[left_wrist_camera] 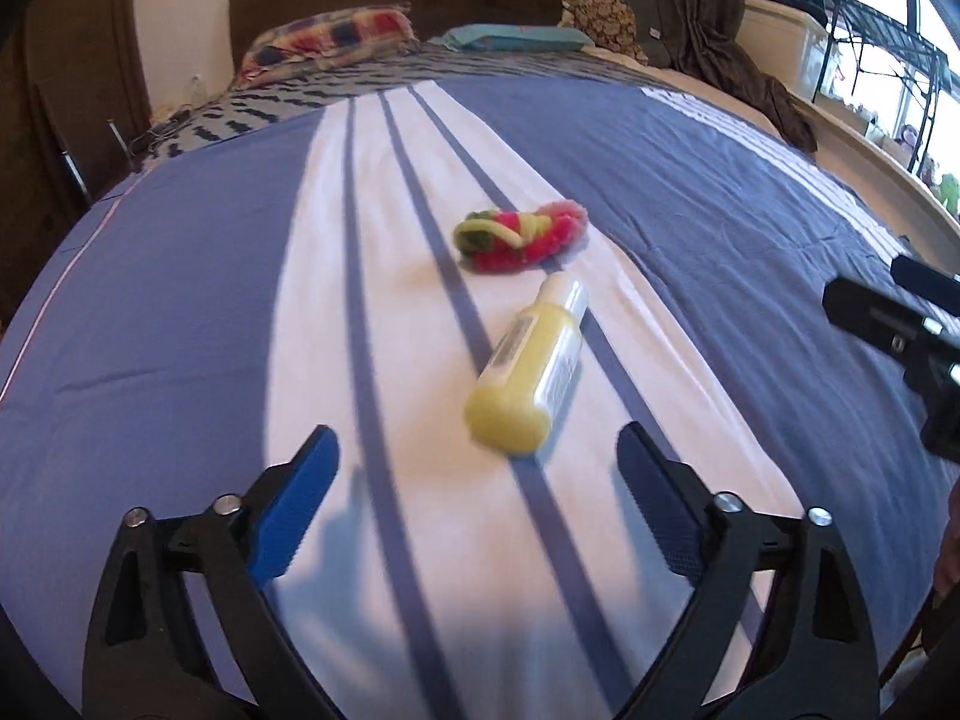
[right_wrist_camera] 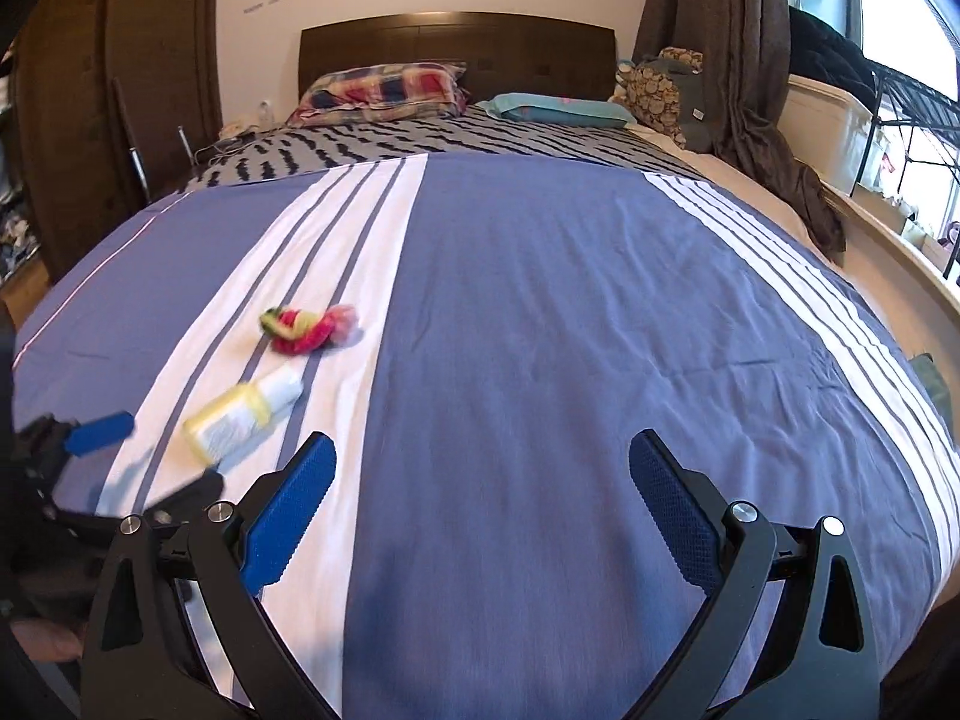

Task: Collect trash
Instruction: 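Grasp the yellow bottle with left tool while right tool grasps pipe-cleaner twist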

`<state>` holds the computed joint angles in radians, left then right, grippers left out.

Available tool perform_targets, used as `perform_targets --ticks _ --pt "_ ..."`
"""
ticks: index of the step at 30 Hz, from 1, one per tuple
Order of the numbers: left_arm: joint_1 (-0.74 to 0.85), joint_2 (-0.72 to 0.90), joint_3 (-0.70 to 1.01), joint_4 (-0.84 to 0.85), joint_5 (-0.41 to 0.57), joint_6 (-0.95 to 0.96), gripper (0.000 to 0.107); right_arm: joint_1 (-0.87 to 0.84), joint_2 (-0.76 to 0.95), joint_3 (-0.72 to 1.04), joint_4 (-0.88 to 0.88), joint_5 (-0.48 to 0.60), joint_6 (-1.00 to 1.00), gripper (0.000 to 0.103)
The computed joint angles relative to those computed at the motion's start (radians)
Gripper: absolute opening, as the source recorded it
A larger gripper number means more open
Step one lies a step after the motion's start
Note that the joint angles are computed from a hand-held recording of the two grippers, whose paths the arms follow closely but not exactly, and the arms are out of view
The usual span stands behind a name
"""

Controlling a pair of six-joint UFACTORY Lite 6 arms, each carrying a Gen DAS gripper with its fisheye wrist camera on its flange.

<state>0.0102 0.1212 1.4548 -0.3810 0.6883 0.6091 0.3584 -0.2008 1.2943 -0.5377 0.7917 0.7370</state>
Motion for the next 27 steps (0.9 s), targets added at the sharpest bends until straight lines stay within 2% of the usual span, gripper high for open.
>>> perform_targets --ticks 4,6,8,14,20,23,27 --pt "-0.021 0.123 0.133 0.009 0.03 -0.027 0.069 -0.05 0.093 0.082 0.063 -0.027 -0.057 0.098" --pt "-0.026 0.167 0.186 -0.001 0.061 -0.012 0.051 -0.057 0.13 0.111 0.075 -0.033 -0.067 0.098" --pt "-0.022 0.192 0.215 -0.033 0.097 0.028 0.039 -0.062 0.177 0.15 0.097 -0.04 -0.083 0.098" --pt "0.033 0.195 0.229 -0.036 0.11 0.066 0.03 -0.03 0.305 0.258 0.126 -0.041 -0.098 0.098" --pt "0.147 0.238 0.301 -0.014 0.116 0.072 0.029 0.025 0.469 0.423 0.159 -0.029 -0.11 0.098" --pt "0.178 0.279 0.359 -0.013 0.133 0.083 0.029 0.053 0.579 0.538 0.178 -0.006 -0.119 0.098" --pt "0.201 0.321 0.413 -0.029 0.157 0.107 0.029 0.072 0.771 0.779 0.194 0.08 -0.136 0.098"
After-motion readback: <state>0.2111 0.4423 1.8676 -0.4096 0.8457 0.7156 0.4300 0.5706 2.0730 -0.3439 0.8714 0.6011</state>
